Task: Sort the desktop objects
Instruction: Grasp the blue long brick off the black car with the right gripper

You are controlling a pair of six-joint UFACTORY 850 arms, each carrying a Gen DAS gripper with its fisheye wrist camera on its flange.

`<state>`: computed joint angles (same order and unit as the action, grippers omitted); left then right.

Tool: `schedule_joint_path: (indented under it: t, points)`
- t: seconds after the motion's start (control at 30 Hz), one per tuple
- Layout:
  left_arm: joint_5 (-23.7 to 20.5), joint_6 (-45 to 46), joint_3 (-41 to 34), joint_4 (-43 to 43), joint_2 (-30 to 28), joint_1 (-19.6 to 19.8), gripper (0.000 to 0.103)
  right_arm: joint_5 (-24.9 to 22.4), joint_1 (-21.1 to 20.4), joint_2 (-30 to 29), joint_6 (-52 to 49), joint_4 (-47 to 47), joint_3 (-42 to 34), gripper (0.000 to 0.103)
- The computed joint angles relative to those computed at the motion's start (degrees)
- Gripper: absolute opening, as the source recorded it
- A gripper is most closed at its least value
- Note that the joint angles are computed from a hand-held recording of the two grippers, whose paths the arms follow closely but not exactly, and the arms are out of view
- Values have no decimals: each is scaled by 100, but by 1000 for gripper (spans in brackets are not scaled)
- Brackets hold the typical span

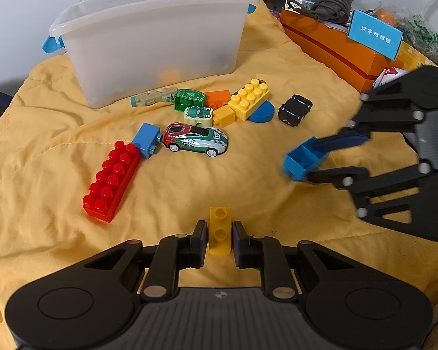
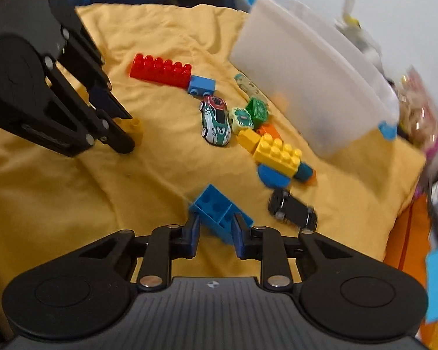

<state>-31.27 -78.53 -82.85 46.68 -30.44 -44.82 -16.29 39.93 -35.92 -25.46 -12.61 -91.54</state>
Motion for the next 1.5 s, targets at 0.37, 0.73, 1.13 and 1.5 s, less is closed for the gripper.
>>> schedule_joint_path:
  t: [0.37, 0.73, 1.13, 1.5]
  points:
    - [32, -134, 36, 16, 23, 5, 22, -2390, -646, -843, -727, 4125, -1714, 18]
    - [39, -200, 30, 16, 19, 7, 22, -1932, -835, -512, -292, 4324, -1005, 38]
    - [-2, -308, 24, 31, 16, -14, 23, -644, -451, -203, -105, 2436, -570, 45]
    - [-47, -345, 22, 31, 18, -28, 24, -198, -420, -142, 975, 1513, -414, 32]
